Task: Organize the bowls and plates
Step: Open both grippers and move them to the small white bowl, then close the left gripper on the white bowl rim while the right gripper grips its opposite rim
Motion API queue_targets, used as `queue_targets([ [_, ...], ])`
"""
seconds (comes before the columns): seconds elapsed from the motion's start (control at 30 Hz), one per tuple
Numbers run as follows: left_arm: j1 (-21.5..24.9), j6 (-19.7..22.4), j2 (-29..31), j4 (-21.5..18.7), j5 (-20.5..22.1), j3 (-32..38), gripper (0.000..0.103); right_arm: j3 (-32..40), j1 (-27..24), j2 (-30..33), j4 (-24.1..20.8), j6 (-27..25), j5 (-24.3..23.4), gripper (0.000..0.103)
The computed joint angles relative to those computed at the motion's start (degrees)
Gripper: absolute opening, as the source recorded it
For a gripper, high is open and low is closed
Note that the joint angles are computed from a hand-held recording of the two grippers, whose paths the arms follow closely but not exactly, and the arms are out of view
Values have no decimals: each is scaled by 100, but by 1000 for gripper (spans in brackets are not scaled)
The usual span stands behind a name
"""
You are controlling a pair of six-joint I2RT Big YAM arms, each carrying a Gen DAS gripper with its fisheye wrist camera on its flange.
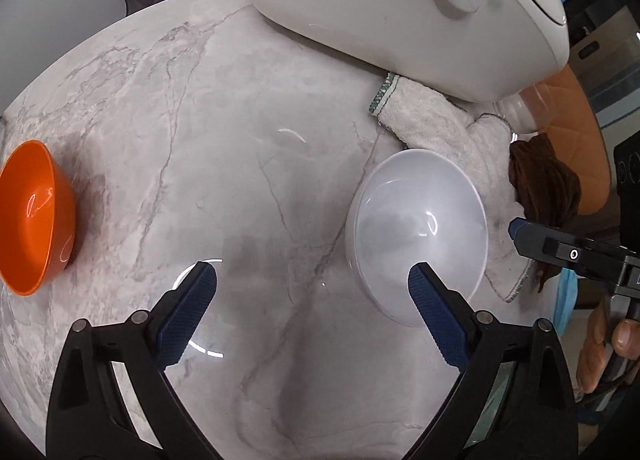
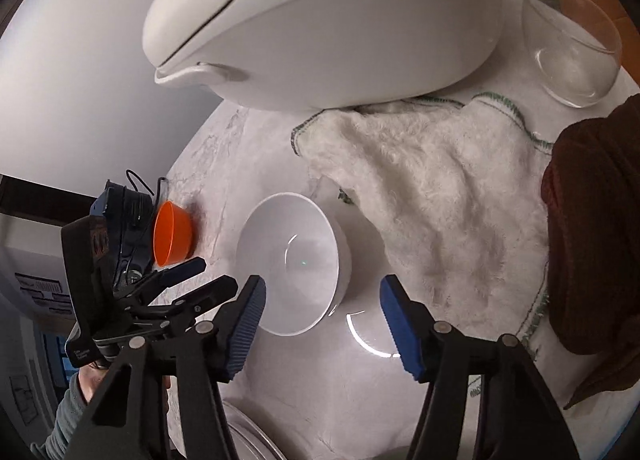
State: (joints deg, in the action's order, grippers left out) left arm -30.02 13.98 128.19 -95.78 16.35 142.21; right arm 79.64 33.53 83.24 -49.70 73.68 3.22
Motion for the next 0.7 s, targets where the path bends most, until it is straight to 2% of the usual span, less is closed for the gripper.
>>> queue_targets([
  [0.13, -28, 8, 108, 125, -51, 1, 96, 105, -63, 160, -59, -96, -83, 63],
  [0.2, -54, 70, 207, 80, -92, 87, 81, 207, -94, 267, -168, -214, -67, 63],
  [0.3, -61, 48, 374, -73, -61, 271, 66, 229, -178, 387, -153, -231, -326, 57],
  [0.43, -77, 49, 484, -65, -146, 396, 64, 319, -233, 563, -198, -329, -512, 50],
  [0.5, -112, 71, 542, -76, -252, 468, 64, 382, -245, 658, -267, -359, -545, 44],
  [0.53, -121, 58, 524, -27, -278, 426, 62, 395, -255, 699, -266, -346, -572, 38],
  [0.63, -153, 104, 598, -56, -211, 525, 48, 398, -284, 765, -267, -366, -627, 18],
  [0.7, -185, 136, 579, -48, -146, 512, 29, 392, -297, 790, -226, -395, -642, 15],
])
